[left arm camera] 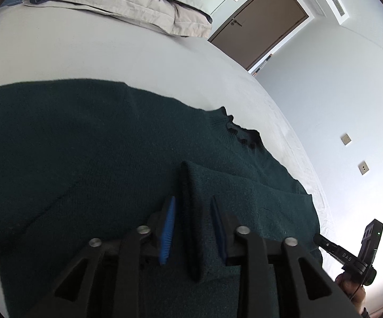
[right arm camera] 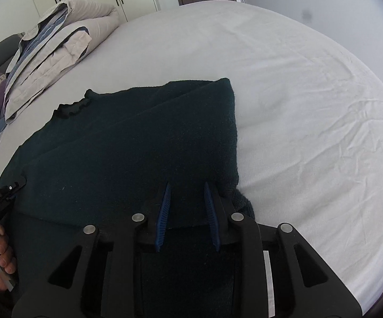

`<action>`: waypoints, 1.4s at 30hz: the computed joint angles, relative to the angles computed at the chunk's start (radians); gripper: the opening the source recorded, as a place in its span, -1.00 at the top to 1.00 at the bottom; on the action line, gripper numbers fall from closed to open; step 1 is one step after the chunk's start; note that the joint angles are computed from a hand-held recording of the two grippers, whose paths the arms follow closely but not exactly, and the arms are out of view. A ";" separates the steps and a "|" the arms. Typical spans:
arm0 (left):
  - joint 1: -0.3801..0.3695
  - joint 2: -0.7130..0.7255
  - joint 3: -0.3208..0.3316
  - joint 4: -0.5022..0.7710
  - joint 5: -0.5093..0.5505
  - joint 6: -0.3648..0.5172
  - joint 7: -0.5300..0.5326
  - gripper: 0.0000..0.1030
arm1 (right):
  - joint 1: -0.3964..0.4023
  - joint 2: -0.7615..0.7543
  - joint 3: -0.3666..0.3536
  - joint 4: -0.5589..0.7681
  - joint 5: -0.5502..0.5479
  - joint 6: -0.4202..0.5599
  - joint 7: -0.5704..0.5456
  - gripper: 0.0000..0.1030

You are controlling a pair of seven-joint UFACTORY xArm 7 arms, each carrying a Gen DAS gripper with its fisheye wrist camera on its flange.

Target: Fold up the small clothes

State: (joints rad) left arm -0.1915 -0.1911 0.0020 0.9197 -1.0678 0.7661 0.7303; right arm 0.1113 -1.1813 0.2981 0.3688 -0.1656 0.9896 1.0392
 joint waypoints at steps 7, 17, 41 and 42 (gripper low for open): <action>0.085 -0.187 0.142 -0.079 0.004 0.113 -0.029 -0.42 | -0.026 -0.054 0.229 0.207 -0.098 0.120 0.072 -0.22; 0.384 -0.124 0.391 -0.062 0.085 0.238 -0.180 -0.42 | -0.108 0.125 0.459 0.511 -0.098 0.080 0.154 -0.93; 0.521 0.040 0.175 0.186 -0.021 0.156 -0.216 0.84 | 0.123 0.173 0.370 0.359 -0.040 -0.024 0.438 0.08; 0.491 0.007 0.163 0.176 -0.005 0.149 -0.196 0.84 | 0.135 0.156 0.365 0.343 -0.036 -0.018 0.445 0.08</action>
